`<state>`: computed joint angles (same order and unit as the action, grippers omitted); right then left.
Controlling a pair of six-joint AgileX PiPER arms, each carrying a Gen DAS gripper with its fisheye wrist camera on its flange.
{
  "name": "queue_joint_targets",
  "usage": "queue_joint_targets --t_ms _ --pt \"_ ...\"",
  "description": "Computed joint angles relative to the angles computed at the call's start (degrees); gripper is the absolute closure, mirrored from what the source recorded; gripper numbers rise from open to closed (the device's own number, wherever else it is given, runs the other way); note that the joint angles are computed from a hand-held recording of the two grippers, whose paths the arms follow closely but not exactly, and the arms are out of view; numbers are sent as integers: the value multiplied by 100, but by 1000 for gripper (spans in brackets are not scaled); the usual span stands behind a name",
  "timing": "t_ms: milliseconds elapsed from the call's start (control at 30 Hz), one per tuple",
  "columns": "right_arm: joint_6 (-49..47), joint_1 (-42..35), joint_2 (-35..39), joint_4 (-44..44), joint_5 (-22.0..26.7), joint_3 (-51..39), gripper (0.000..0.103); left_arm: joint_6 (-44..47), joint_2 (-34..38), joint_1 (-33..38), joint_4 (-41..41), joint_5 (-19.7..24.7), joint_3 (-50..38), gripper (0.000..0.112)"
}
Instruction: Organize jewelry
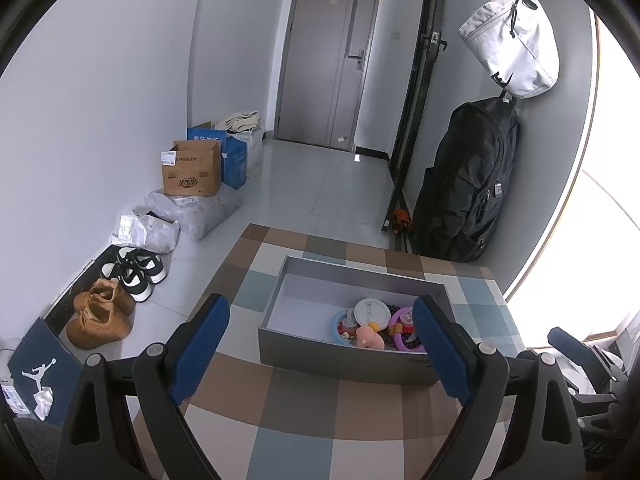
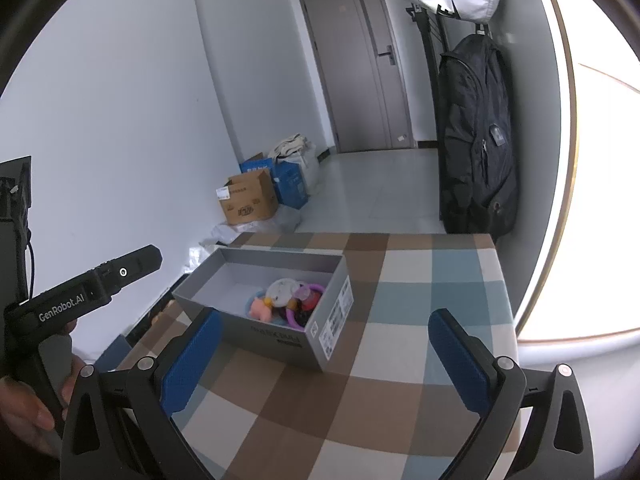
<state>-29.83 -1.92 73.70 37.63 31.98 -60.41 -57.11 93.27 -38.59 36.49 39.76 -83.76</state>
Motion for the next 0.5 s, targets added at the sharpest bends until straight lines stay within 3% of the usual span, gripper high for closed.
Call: queue_joint_targets --t_ms 500 --pt "21 -2 -1 -22 2 43 0 21 11 -9 -36 24 -32 22"
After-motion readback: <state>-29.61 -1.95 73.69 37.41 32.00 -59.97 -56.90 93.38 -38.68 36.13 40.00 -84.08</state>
